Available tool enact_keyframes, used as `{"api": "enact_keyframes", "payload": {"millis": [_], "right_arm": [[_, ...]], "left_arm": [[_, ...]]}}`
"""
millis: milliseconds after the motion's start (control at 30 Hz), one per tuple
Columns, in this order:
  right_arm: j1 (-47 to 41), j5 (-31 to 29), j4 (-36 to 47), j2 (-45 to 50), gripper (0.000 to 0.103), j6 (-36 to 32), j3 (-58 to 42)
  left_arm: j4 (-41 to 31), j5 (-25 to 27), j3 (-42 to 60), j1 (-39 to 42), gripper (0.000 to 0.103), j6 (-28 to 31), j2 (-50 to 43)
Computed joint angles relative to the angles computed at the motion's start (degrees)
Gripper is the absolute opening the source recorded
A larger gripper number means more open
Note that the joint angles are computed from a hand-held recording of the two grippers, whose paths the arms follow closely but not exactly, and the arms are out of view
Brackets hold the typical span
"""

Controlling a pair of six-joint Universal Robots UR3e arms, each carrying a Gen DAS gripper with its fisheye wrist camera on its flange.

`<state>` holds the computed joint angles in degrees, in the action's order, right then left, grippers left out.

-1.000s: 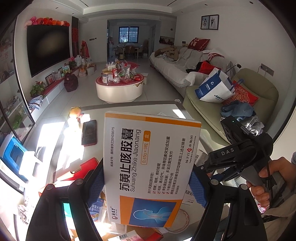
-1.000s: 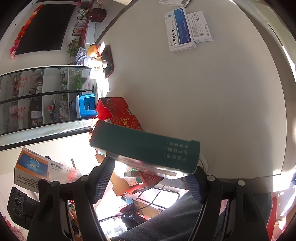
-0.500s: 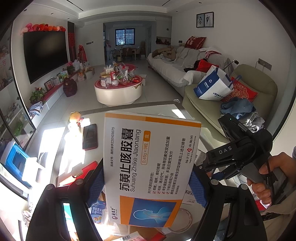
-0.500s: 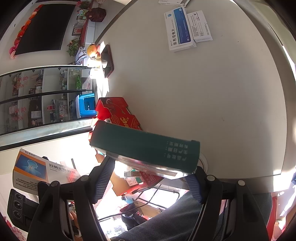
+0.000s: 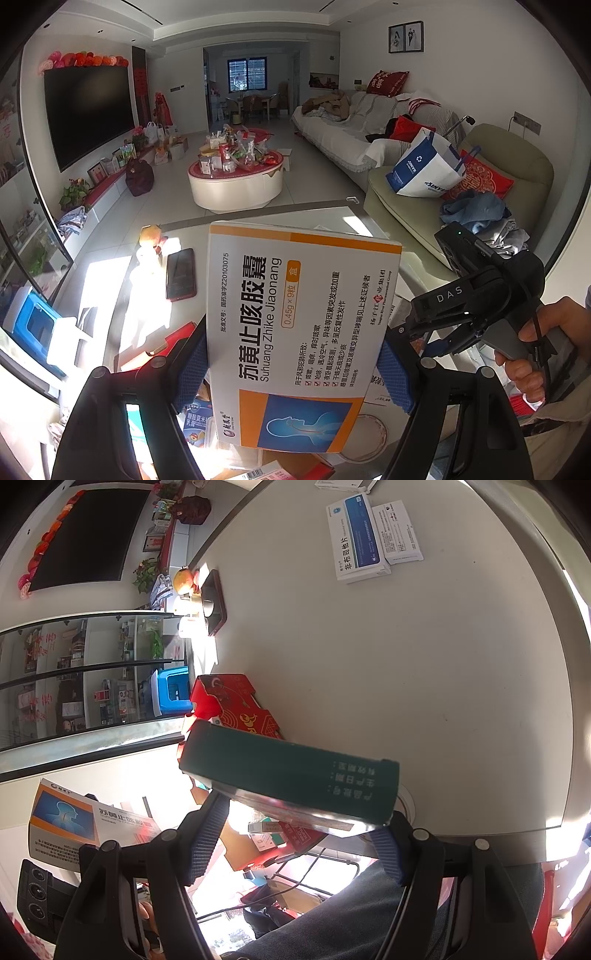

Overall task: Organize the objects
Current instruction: 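Carry the Suhuang box with left while right carries the capsule box toward the red tray, then open the left tool over the tray while right releases the capsule box into it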

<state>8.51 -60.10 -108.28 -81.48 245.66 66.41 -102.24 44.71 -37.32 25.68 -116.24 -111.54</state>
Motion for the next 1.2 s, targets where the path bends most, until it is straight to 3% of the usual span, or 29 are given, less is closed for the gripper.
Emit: {"api": "enact_keyframes", "payload": {"millis": [1200], "right_arm": [[0.7,-0.4,0.5,2.3,0.073,-0.1,-2.3]], "left_arm": [[1.0,0.3,-2.1,0.5,0.084,-0.8,0.8]]}}
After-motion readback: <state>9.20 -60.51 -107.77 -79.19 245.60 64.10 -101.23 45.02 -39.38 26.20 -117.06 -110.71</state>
